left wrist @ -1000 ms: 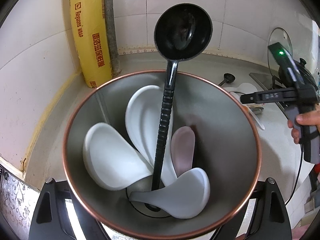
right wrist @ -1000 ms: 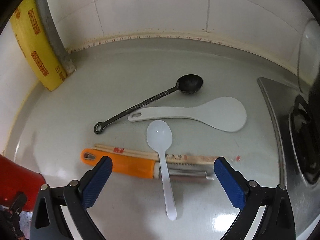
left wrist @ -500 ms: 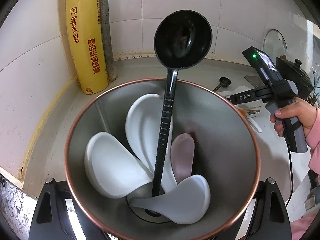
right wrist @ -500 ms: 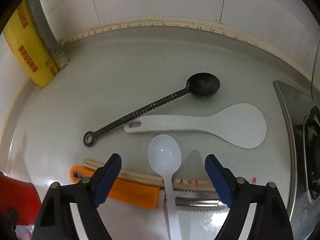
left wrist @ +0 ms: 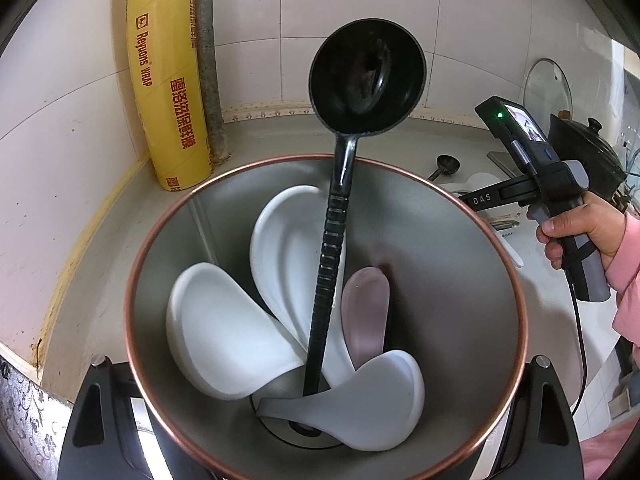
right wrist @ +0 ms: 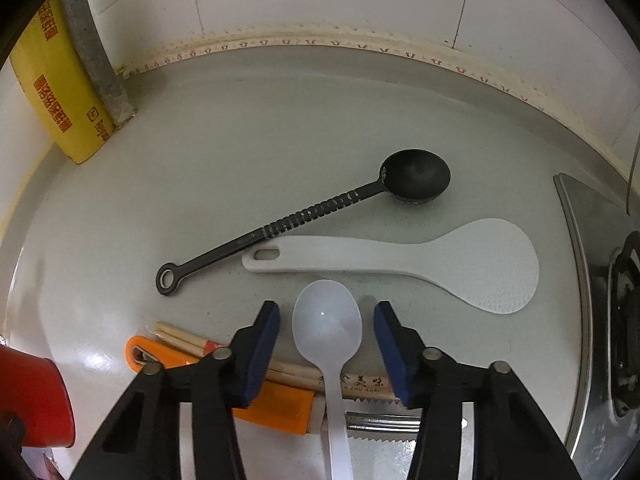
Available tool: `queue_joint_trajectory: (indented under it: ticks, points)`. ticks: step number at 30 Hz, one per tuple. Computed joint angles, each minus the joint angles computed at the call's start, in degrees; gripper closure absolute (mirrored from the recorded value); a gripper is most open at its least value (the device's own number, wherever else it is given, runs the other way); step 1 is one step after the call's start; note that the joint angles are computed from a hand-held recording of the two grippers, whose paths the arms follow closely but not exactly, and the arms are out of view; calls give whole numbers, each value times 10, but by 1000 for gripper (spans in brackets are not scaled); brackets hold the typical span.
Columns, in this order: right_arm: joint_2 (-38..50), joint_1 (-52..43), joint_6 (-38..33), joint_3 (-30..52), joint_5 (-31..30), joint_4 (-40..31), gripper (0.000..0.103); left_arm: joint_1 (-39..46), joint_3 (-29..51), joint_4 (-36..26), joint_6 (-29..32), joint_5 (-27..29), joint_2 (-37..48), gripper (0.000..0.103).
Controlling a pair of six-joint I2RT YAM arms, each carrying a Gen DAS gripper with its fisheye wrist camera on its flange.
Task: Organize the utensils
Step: 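Close the right tool on the white plastic spoon, then lift the white spoon and carry it over the red holder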
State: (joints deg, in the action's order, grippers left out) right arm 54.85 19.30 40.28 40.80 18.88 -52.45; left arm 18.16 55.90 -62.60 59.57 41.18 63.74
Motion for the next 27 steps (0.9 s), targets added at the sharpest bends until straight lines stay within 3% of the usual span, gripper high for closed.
queue_joint_trajectory:
  ticks: [7, 17, 27]
  points:
    - [6, 14, 7, 1, 6, 5, 67, 1, -1, -1, 1, 0, -1, 13]
    - [-22, 14, -1, 15, 14, -16, 67, 0, -3, -2, -3, -3, -5, 13]
    - [-86, 88, 83, 13, 45, -86, 67, 5, 0, -6, 3, -3, -1, 13]
